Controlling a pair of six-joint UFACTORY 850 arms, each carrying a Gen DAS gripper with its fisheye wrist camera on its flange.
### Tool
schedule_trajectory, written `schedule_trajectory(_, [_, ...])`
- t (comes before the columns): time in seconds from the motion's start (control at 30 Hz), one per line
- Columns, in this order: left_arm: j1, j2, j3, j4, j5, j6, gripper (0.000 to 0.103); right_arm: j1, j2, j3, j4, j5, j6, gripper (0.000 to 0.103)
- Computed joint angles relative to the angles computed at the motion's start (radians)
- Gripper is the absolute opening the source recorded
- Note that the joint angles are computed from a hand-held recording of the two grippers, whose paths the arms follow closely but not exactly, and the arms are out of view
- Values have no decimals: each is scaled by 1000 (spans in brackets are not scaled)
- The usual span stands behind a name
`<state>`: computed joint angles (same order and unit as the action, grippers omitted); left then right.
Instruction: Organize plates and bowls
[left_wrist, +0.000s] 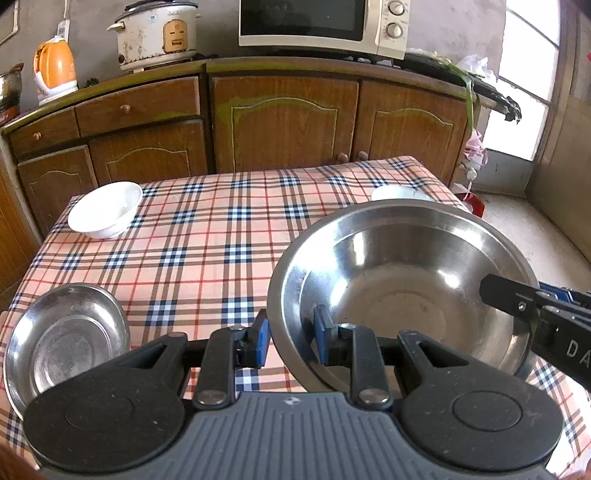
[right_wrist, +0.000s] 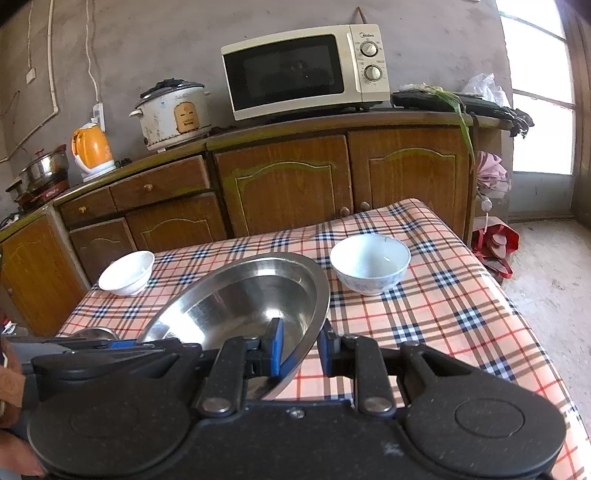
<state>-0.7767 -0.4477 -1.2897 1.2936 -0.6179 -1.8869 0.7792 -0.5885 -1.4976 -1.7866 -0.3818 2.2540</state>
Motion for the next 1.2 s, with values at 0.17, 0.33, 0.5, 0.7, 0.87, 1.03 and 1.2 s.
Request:
schedule_trajectory(0.17, [-3,-6,-1,-10,11,8,25,-1,10,27,-15,-6,28,26])
schedule_trajectory(0.33, [-9,-15,-4,-19,17,12,25,-6,20,51,-31,-6,56,26])
schedule_trajectory(0.5, [-17,-26,-9,-28,21,18,25,-8,28,74,-40,-10,74,26])
schedule_trajectory(0.7, [-22,-41,-11,-47,33,24,25,-10,30,96,-38,-3,87,26])
schedule_trajectory(0.87, [-27,-52,-16,-67,38,43,25,-13,30,113,-32,1,95,26])
schedule_trajectory(1.03, [-29,-64,-20,-80,38,62,25,-19,25,119,-16,16,93,26])
schedule_trajectory(1.2, [-29,-76,-24,-99,32,86,25,-26,13,116,18,46,73,26])
